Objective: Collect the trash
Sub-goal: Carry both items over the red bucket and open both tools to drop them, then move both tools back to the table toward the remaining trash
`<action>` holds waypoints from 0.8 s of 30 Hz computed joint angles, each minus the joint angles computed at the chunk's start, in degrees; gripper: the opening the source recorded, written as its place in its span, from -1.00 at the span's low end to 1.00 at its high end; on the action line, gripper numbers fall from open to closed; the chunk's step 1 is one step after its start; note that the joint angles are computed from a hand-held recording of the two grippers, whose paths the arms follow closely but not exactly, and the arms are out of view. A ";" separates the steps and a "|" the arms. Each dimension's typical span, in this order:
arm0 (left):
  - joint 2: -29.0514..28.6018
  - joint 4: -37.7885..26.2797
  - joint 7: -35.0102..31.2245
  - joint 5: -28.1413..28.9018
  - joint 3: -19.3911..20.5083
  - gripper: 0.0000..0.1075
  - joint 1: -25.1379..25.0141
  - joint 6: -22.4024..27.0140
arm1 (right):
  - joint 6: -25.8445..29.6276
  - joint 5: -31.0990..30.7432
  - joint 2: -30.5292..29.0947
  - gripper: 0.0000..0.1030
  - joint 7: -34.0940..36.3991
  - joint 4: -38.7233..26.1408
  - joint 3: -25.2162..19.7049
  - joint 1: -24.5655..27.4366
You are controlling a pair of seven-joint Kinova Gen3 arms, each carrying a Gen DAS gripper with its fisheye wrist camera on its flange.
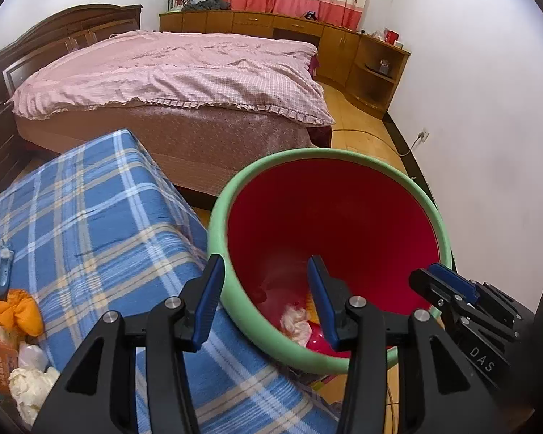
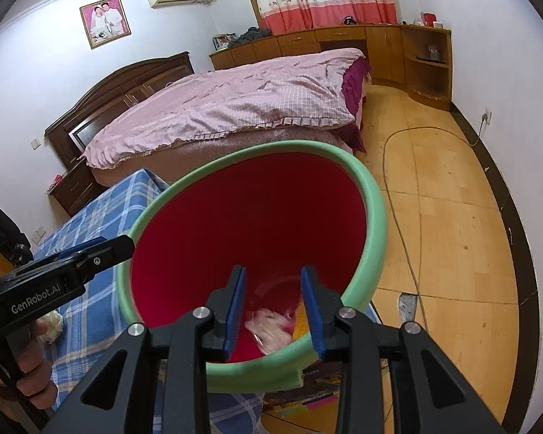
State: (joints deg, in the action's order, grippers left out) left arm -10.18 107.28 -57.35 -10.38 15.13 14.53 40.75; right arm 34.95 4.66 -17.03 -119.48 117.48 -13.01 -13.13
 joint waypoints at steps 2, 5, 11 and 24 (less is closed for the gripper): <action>-1.20 0.37 0.42 -0.25 -0.02 -0.11 -0.23 0.31 | 0.42 0.44 -0.46 -0.29 -0.57 -0.31 -0.71 0.20; -2.89 0.75 0.40 0.05 -0.17 -0.11 -0.84 1.04 | 1.08 0.24 -0.81 -0.24 -0.94 -0.90 -0.92 -0.12; -7.56 1.90 1.22 -0.61 0.49 -0.11 -3.79 3.27 | 1.70 0.56 -2.56 -0.19 -2.91 -1.58 -3.02 -0.40; -20.01 3.72 -2.73 1.21 -3.05 -0.11 -12.05 10.95 | 4.01 2.46 -3.71 -0.15 -7.26 -5.41 -10.04 -2.75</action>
State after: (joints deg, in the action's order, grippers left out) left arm -30.19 111.00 -60.08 -9.17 12.08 2.48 51.70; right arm 38.97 7.12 -20.74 -126.75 112.07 -23.05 -15.88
